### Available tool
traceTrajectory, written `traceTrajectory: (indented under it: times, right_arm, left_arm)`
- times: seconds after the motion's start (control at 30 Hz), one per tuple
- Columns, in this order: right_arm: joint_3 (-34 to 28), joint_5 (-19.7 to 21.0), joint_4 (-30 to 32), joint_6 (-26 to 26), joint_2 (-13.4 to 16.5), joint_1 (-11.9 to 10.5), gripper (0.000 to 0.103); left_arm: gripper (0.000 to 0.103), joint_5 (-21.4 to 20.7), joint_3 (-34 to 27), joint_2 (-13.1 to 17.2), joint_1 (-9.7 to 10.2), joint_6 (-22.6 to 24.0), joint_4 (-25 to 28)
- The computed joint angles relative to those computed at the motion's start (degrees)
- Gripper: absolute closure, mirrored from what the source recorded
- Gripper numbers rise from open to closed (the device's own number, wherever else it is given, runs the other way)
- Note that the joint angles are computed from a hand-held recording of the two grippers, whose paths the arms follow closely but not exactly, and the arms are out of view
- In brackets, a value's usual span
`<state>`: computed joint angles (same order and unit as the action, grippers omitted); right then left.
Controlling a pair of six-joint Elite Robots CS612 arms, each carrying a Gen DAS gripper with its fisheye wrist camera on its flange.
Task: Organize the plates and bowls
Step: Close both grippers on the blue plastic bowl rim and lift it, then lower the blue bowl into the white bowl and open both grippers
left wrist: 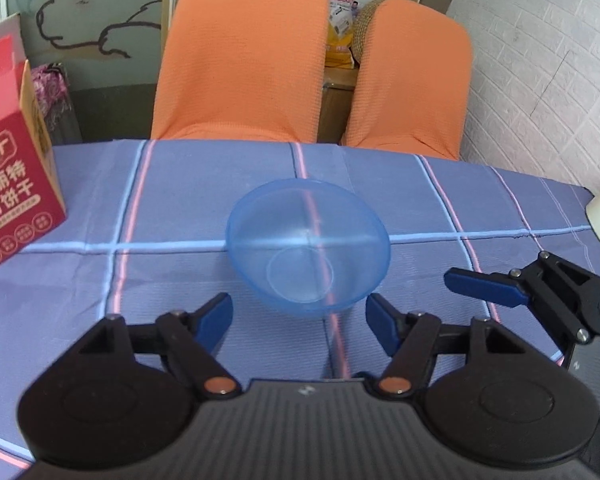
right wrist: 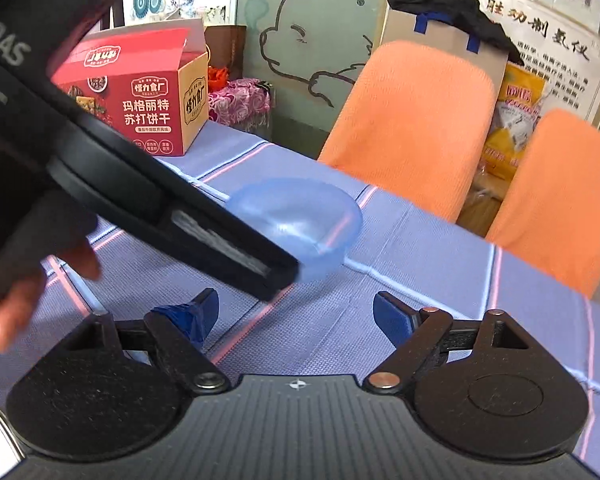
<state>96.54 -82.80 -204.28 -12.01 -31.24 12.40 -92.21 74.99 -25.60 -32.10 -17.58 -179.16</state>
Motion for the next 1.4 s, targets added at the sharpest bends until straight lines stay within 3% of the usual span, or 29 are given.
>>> traceTrajectory:
  times: [0.1,0.17,0.27,0.4,0.57,0.63,0.73,0.77,0.83,1.0,1.1,1.4]
  right_arm:
    - [0.9,1.1,-1.1,-0.4,-0.4,-0.8,0.031]
    - [0.6,2.4,-0.8,0.7,-0.4,-1.4,0.031]
    - [-1.1,3.6,0.9,2.9,0.2,-2.0,0.031]
    - [-3.7,3.8,4.2,3.9,1.2,-1.9,0.031]
    - [-6.8,3.4,6.1,-0.9,3.0,-1.3,0.031]
    - [-7.8,5.3,5.7,-2.2,3.7,-1.3,0.032]
    - [-8.6,8.0,5.9,-2.7,4.2,-1.6,0.033]
    - [-8.9,8.9,5.4,-2.7,4.5,-1.7,0.034]
    - [-9.4,11.3,4.0,-3.4,5.1,-2.0,0.034]
    - [-9.4,11.0,0.5,-4.9,5.6,-1.5,0.034]
    - [-9.1,11.5,2.3,-4.6,4.7,-1.5,0.034]
    - [-4.4,10.1,-1.5,-3.9,2.2,-1.4,0.033]
  left_arm:
    - [0.024,-0.2,0.9,-0.2,0.72,0.4,-3.3]
    - [0.024,-0.3,-0.1,0.2,1.2,-0.5,-4.3]
    - [0.024,-2.4,-3.5,1.6,1.88,-1.9,-1.9]
    - [0.024,-1.3,-7.8,3.7,1.76,-1.7,3.8]
    - [0.024,-2.0,-10.5,5.3,1.98,-2.2,5.6]
    - [0.025,-1.6,-11.0,5.6,1.93,-2.0,6.1]
    - [0.032,-2.6,-11.4,6.0,2.18,-2.5,6.2]
    - [0.047,-2.8,-11.4,6.1,2.26,-2.2,5.7]
    - [0.062,-2.3,-10.9,5.9,2.17,-1.3,5.4]
    - [0.062,-2.1,-10.0,5.4,2.38,-1.5,5.4]
    - [0.062,-2.9,-8.7,4.6,2.56,-2.5,4.9]
    - [0.062,-2.1,-2.0,0.7,0.72,-1.9,-0.3]
